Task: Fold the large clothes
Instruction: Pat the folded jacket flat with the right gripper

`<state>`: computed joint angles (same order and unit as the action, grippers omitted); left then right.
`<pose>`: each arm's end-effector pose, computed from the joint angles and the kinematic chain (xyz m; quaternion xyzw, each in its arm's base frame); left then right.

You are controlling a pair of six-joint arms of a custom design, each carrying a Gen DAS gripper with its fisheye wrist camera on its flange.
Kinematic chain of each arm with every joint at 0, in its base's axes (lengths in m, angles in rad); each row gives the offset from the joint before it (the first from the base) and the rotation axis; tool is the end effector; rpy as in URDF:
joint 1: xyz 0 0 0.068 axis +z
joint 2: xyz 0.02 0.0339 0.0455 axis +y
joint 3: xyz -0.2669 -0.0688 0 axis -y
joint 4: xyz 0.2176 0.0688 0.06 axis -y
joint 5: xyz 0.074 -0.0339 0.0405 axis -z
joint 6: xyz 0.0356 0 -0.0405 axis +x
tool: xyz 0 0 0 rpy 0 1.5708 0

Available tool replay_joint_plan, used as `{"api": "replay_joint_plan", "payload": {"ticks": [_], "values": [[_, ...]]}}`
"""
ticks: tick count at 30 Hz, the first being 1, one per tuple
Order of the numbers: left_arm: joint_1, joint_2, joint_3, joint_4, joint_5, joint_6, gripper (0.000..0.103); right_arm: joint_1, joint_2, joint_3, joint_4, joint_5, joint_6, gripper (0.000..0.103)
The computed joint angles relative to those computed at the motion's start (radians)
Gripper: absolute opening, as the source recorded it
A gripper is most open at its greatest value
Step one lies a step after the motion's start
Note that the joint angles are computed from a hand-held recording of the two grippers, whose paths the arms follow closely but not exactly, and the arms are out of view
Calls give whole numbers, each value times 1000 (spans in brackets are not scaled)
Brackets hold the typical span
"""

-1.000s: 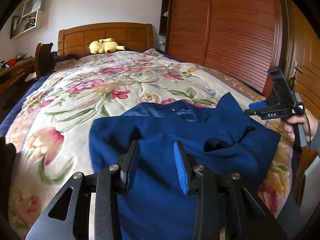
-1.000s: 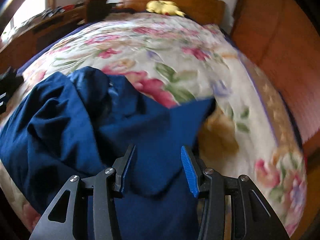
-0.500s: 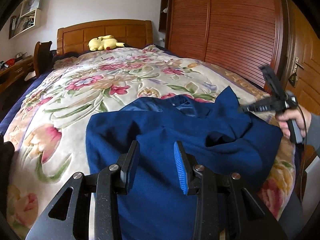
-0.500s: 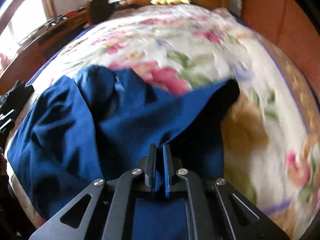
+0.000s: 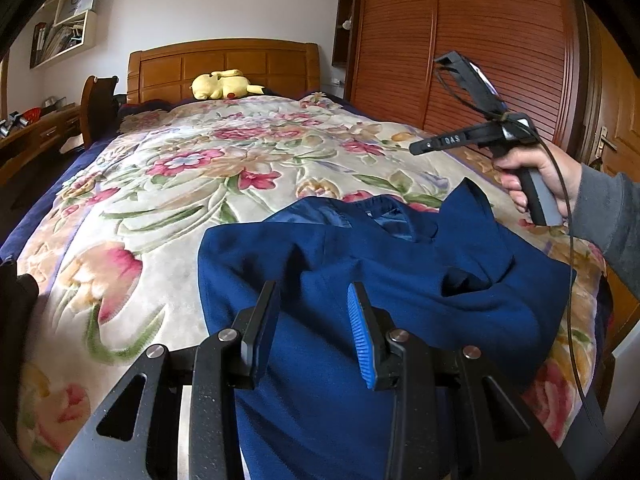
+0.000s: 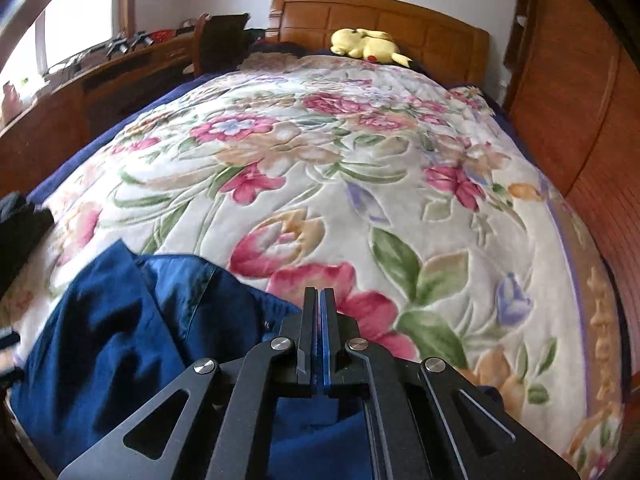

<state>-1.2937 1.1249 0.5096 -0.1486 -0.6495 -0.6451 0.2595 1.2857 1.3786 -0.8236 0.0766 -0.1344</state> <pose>0.0730 -0.1780 0.2069 0.1590 0.8661 -0.1408 0.4525 0.2303 0.0583 0.3765 -0.1632 0.8978 -0.0094 0.4089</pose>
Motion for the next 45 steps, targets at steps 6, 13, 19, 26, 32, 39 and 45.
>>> {"api": "replay_joint_plan", "payload": {"ticks": [6, 13, 19, 26, 32, 39, 45], "values": [[2, -7, 2, 6, 4, 8, 36, -133, -144, -120, -48, -23, -25, 49], [-24, 30, 21, 4, -11, 5, 36, -466, -295, -300, -192, -227, -188, 53], [-33, 55, 31, 6, -14, 3, 36, -593, -358, -393, -274, -351, -319, 30], [-36, 43, 26, -13, -29, -8, 36, -401, -341, -327, -171, -315, -263, 3], [-20, 8, 7, -18, -34, -10, 36, -161, -152, -187, 23, -113, -81, 3], [-1, -21, -9, -23, -35, -3, 36, -32, 35, -125, 160, 127, 39, 4], [8, -40, -16, -31, -40, -2, 36, 29, 47, -123, 166, 167, 74, 46]]}}
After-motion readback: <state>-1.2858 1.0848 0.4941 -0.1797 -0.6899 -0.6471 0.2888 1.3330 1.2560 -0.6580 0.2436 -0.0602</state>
